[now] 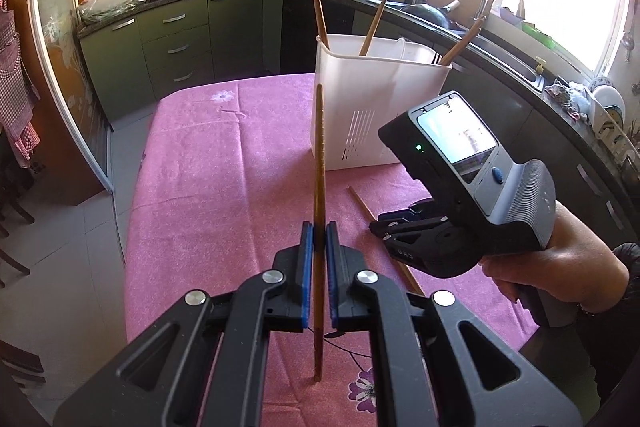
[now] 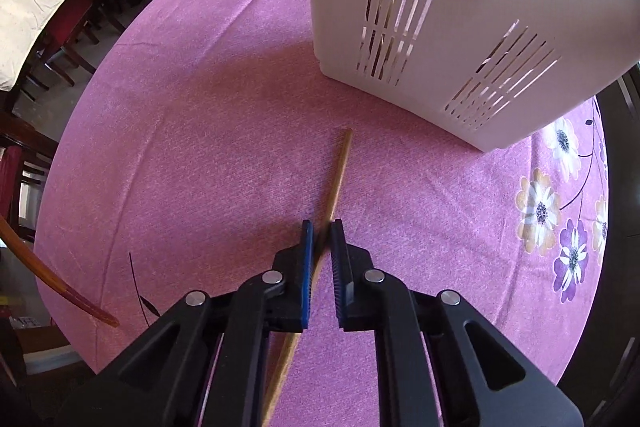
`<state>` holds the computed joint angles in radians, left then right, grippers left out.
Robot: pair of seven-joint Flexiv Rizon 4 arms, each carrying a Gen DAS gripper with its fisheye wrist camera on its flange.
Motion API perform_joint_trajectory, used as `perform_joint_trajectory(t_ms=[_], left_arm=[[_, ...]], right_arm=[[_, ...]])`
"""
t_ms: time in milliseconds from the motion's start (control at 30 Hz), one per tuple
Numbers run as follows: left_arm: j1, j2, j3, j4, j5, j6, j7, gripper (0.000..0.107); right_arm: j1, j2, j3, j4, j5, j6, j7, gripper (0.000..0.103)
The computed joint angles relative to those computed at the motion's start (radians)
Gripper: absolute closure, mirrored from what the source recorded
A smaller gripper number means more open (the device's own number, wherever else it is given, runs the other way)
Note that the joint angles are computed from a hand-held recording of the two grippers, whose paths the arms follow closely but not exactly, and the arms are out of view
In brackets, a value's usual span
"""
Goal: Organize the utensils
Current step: 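Lift a chopstick upright with the left gripper while the right gripper grasps the last one, then carry both chopsticks over the white caddy and drop them in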
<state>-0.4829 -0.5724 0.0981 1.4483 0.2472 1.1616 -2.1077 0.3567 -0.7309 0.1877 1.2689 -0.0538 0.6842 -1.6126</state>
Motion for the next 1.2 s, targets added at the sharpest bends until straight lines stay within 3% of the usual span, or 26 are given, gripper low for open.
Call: perform_joint_trajectory(t_ms=[200, 400, 567, 867, 1200], left_arm=[[0.0, 0.01, 0.006, 0.008, 0.005, 0.002, -0.014, 0.1], [-0.001, 0.021, 0.003, 0.01, 0.015, 0.008, -0.021, 0.1], [-0.014, 0.033, 0.009, 0.015, 0.034, 0.014, -0.027, 0.1], [-0.017, 0.048, 0.001, 0.018, 0.05, -0.008, -0.032, 0.1], [-0.006, 0.045, -0.023, -0.023, 0.04, -0.022, 0.003, 0.1]], right_arm=[[-0.036, 0.06, 0.019, 0.095, 0.035, 0.141, -0.024, 0.096], [-0.113, 0.231, 0.068, 0.29, 0.115, 0.399, -0.105, 0.096], [-0.197, 0.353, 0.125, 0.411, 0.236, 0.529, -0.211, 0.096], [-0.224, 0.459, 0.142, 0.504, 0.364, 0.575, -0.313, 0.096], [-0.209, 0.45, 0.131, 0.448, 0.434, 0.578, -0.373, 0.096]])
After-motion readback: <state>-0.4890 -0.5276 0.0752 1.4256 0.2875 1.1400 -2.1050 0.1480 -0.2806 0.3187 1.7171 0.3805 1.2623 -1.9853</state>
